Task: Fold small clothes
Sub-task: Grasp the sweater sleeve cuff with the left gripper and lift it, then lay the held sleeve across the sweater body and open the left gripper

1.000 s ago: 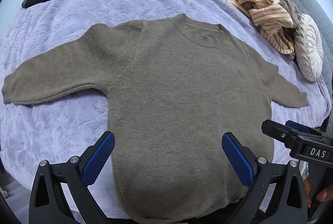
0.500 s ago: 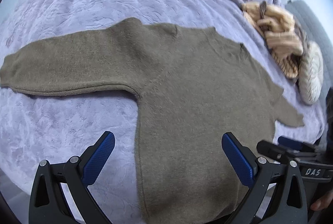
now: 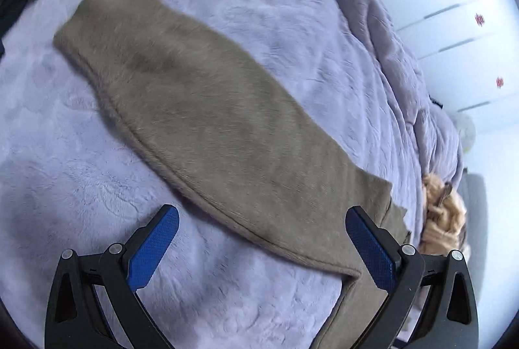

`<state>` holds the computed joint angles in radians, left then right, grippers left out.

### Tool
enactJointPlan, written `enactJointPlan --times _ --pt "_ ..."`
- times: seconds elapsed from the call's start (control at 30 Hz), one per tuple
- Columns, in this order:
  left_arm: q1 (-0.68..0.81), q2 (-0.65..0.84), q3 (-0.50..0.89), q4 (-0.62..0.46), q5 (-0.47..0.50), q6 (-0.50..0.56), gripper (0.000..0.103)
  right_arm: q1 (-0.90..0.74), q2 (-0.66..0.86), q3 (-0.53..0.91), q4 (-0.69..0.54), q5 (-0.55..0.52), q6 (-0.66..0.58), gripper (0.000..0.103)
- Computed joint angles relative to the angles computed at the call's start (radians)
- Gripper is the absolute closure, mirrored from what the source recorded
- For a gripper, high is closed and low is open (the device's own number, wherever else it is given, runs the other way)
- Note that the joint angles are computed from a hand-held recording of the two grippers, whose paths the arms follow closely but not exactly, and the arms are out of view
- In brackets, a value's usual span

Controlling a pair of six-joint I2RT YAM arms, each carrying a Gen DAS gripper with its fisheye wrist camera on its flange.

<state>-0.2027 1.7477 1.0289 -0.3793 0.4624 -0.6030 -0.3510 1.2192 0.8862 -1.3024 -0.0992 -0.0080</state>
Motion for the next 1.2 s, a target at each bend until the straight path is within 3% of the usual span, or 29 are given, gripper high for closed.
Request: enactJointPlan --times 0.27,0.47,0.53,0.57,0.63,0.7,0.83,1.0,1.1,1.2 --pt "0.008 0.064 0.011 0.172 0.117 -0.019 0.000 0.156 0.019 -0.026 0.024 -0.012 0.115 0.000" --pt "0.020 0.146 0.069 0.162 0.076 -0.068 0.003 0.182 0.014 -0.015 0.023 -0.016 0.142 0.000" --pt "0.011 0.158 0.096 0.107 -0.003 -0.084 0.035 0.176 0.008 -0.020 0.027 -0.023 0.141 0.000" --pt "0.008 0.164 0.111 0.078 -0.034 -0.083 0.043 0.169 0.003 -0.025 0.029 -0.028 0.137 0.000" --pt "0.007 0.161 0.114 0.054 -0.087 -0.096 0.075 0.146 -0.009 -0.035 0.028 -0.039 0.121 0.000" --pt "0.007 0.148 0.101 0.075 -0.102 -0.101 0.087 0.100 -0.026 -0.044 0.022 -0.054 0.080 0.000" --pt "-0.078 0.079 0.153 0.024 -0.207 -0.043 0.087 -0.007 -0.058 -0.054 0.011 -0.070 -0.030 0.000" --pt "-0.293 0.045 0.340 -0.040 -0.311 0.005 0.087 -0.229 -0.023 -0.028 -0.017 -0.099 -0.256 0.000" --pt "-0.432 0.103 0.485 -0.062 -0.340 0.025 0.087 -0.382 0.022 0.022 -0.033 -0.111 -0.388 0.000" --pt "-0.602 0.266 0.731 -0.128 -0.327 0.061 0.087 -0.547 0.078 0.077 -0.038 -0.113 -0.505 0.000"
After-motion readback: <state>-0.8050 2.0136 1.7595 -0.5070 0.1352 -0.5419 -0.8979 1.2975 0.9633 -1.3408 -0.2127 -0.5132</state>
